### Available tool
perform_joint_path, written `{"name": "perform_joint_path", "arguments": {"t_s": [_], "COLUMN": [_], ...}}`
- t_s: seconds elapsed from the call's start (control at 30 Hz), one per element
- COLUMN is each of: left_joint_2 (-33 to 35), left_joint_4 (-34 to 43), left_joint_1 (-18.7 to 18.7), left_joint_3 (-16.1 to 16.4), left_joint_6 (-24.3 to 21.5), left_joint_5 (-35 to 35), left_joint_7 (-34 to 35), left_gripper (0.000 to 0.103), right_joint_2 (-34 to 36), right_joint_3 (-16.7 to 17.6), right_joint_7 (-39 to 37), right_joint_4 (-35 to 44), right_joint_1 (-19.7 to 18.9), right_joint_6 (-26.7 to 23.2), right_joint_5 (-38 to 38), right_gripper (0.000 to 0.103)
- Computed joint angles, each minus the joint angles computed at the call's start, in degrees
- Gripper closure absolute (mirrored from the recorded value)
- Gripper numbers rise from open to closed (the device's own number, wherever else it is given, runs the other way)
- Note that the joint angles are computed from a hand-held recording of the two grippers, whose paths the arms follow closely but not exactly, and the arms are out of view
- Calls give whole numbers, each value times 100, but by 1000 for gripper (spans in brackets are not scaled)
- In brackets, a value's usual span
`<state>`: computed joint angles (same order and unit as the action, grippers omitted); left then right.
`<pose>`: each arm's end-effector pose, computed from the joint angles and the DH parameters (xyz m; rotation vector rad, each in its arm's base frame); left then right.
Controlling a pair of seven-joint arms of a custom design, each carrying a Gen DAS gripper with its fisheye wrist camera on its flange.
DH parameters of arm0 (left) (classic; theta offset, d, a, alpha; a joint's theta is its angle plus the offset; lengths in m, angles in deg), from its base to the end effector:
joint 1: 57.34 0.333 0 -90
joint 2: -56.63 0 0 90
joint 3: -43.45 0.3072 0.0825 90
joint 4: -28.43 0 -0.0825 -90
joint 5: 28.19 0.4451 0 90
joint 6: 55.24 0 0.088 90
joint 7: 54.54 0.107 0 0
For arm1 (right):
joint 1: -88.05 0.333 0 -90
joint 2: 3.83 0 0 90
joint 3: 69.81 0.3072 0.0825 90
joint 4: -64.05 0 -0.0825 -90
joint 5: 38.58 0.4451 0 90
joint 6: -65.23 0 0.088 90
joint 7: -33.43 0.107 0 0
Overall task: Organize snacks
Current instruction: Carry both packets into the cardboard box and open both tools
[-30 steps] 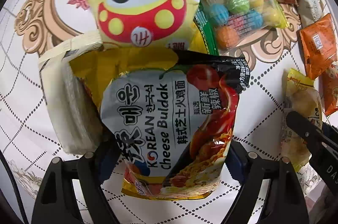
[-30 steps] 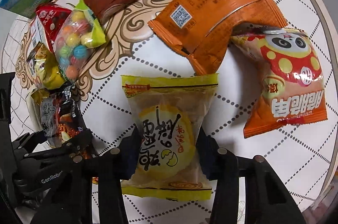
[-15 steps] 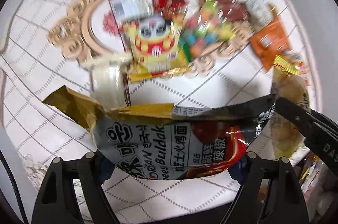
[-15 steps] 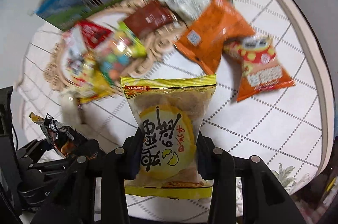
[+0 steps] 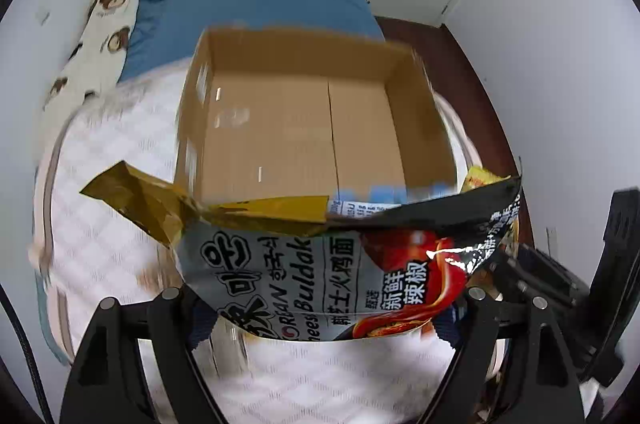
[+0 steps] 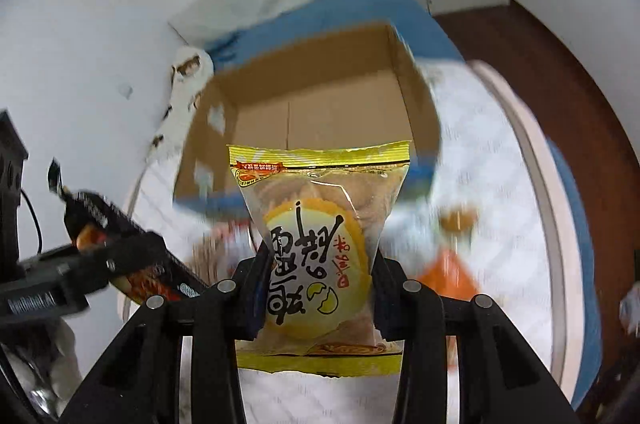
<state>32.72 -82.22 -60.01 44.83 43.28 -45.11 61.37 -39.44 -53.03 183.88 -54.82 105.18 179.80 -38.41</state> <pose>0.4977 -0.0359 0.6724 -1.6227 2.6209 -0.5722 0.3613 0.2903 0.7046 -1.3630 2.2226 -0.2084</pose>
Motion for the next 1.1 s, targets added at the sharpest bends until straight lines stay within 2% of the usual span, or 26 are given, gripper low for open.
{"name": "perform_joint_path", "arguments": {"t_s": [0.07, 0.13, 0.27, 0.43, 0.7, 0.77, 0.83, 0.97, 1.1], "left_joint_2": [753, 1485, 3161, 4451, 4942, 4888, 4865, 4422, 3762], "left_joint_4": [609, 1237, 2766, 3900, 4236, 4136, 4080, 3500, 2671], "left_joint_1": [-72, -92, -77, -130, -197, -175, -162, -49, 4], "left_joint_3": [-225, -417, -770, -1020, -1122, -1141, -1152, -1149, -1125], "left_joint_6": [152, 65, -497, -897, -940, -893, -827, -382, 300], "left_joint_5": [83, 189, 674, 1391, 1847, 1815, 1798, 1696, 1675], "left_joint_7": [-274, -583, -1027, -1251, -1489, -1560, -1591, -1546, -1444], "left_gripper": [19, 19, 19, 19, 18, 17, 11, 11, 11], "right_joint_2": [414, 846, 1760, 2666, 3468, 3629, 3726, 3779, 3661], "right_joint_3": [-195, -342, -683, -1000, -1300, -1332, -1336, -1356, -1358], "right_joint_7": [-353, -637, -1199, -1675, -2133, -2283, -2278, -2370, -2302], "right_joint_4": [287, 523, 965, 1348, 1537, 1621, 1733, 1810, 1727], "right_joint_1": [-125, -218, -261, -273, -288, -292, -266, -241, -223], "right_joint_6": [132, 242, 402, 537, 703, 621, 519, 352, 233], "right_joint_5": [-113, -193, -85, 82, 542, 590, 528, 443, 354], "right_gripper": [60, 60, 60, 60, 59, 51, 14, 13, 13]}}
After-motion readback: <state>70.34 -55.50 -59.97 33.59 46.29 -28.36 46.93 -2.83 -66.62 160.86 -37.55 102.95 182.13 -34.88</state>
